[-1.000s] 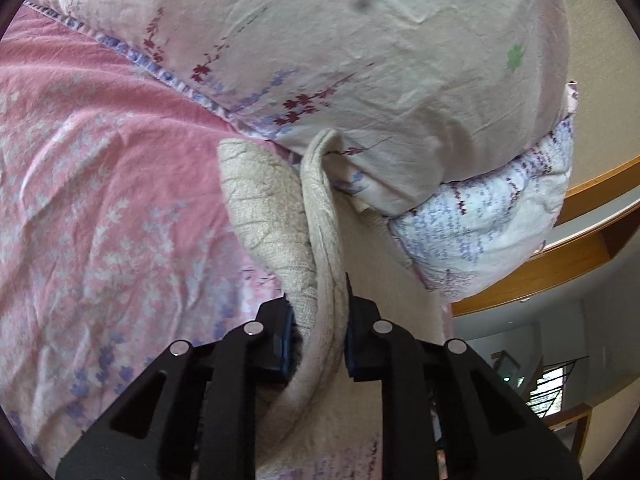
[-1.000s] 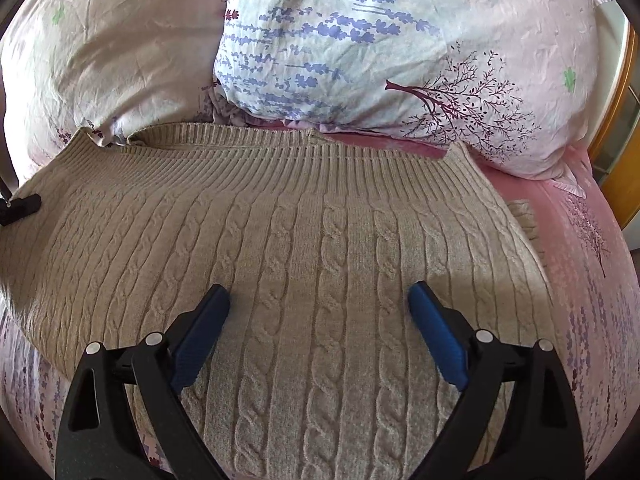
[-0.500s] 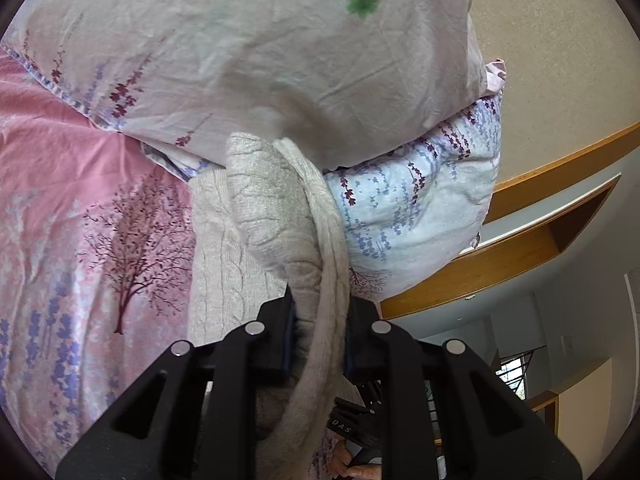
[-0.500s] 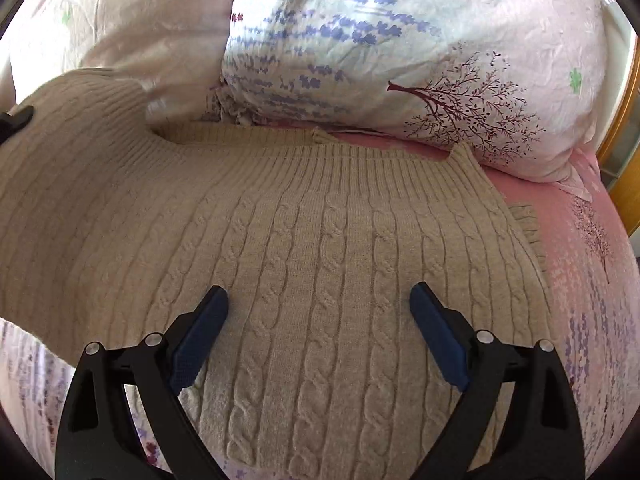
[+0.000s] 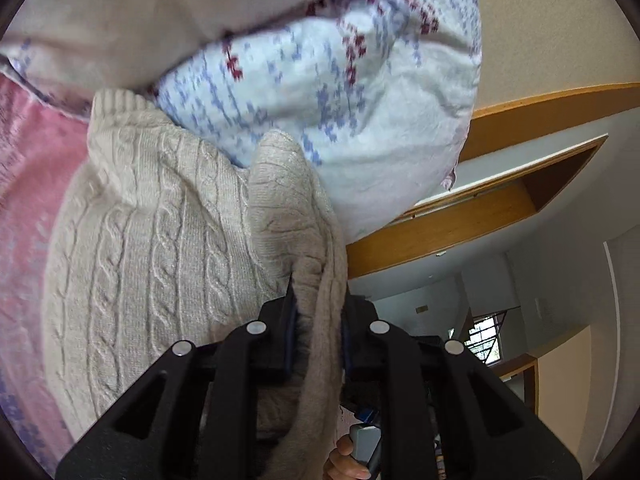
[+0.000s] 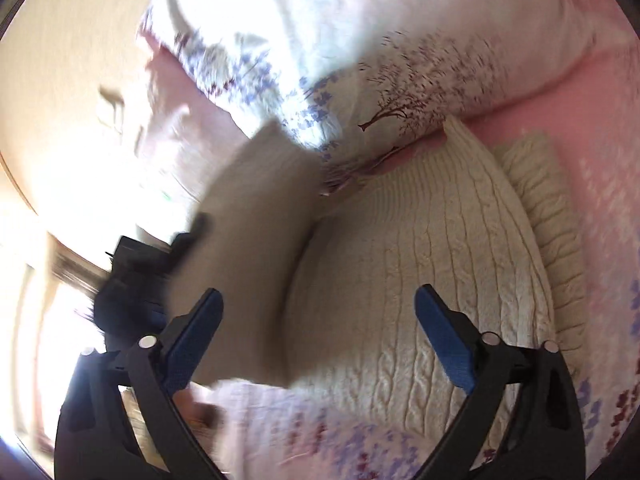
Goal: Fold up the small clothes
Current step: 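Grasp the other sweater side edge with the left tool, fold it inward, release, then grasp the sweater hem with the right tool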
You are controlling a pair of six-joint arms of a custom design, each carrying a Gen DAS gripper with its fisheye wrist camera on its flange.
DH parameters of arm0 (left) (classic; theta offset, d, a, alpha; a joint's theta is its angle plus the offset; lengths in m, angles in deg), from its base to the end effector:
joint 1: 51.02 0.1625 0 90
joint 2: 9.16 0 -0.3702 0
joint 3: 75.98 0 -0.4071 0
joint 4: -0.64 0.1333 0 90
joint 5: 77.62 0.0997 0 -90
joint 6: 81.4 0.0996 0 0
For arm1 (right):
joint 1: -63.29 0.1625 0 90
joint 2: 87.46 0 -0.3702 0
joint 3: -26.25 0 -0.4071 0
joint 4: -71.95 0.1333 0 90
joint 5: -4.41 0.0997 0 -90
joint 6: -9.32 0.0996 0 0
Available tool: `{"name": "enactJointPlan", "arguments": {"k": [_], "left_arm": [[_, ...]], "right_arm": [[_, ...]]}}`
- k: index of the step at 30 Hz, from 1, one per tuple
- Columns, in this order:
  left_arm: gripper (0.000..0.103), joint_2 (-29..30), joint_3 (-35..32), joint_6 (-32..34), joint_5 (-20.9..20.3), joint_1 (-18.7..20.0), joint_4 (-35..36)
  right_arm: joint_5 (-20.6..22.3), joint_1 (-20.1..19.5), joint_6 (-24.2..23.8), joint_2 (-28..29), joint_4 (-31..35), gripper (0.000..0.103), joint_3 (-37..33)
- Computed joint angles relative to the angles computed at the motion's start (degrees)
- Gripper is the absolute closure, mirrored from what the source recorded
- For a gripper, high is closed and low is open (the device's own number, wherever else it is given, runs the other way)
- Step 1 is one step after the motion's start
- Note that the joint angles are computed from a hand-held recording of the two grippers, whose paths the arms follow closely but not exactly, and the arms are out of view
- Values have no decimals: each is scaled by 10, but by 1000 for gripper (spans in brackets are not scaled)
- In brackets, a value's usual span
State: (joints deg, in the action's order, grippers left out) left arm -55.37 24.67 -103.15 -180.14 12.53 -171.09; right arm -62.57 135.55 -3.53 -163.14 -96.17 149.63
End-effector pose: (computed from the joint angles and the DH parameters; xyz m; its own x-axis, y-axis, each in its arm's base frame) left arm -0.1789 -0.6103 0.0579 -0.9174 0.1917 0.3488 0.0602 0.9331 -0.3545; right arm 0.0123 -0.5267 0.1915 -0.9719 -0.0931 -0.2162 0.0478 0.8212 -0.5687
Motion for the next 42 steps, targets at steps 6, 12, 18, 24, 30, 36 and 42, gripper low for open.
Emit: {"name": "enactJointPlan", "arguments": {"k": [6, 12, 18, 24, 30, 36, 42], "left_arm": [[82, 56, -30, -32, -47, 15, 46], [47, -18, 19, 27, -41, 8, 45], [40, -107, 73, 79, 156, -13, 77], [37, -120, 79, 74, 227, 4, 118], [30, -116, 76, 79, 213, 10, 126], [29, -107, 75, 86, 204, 1, 129], [28, -98, 72, 95, 186, 2, 143]], "right_arm": [[66, -36, 29, -10, 78, 4, -16], [47, -29, 41, -7, 104, 4, -32], [-74, 16, 77, 24, 73, 16, -66], [-168, 44, 72, 57, 21, 76, -73], [-229, 79, 16, 63, -92, 85, -48], [-267, 112, -30, 57, -211, 86, -28], [-314, 65, 27, 76, -179, 86, -45]]}}
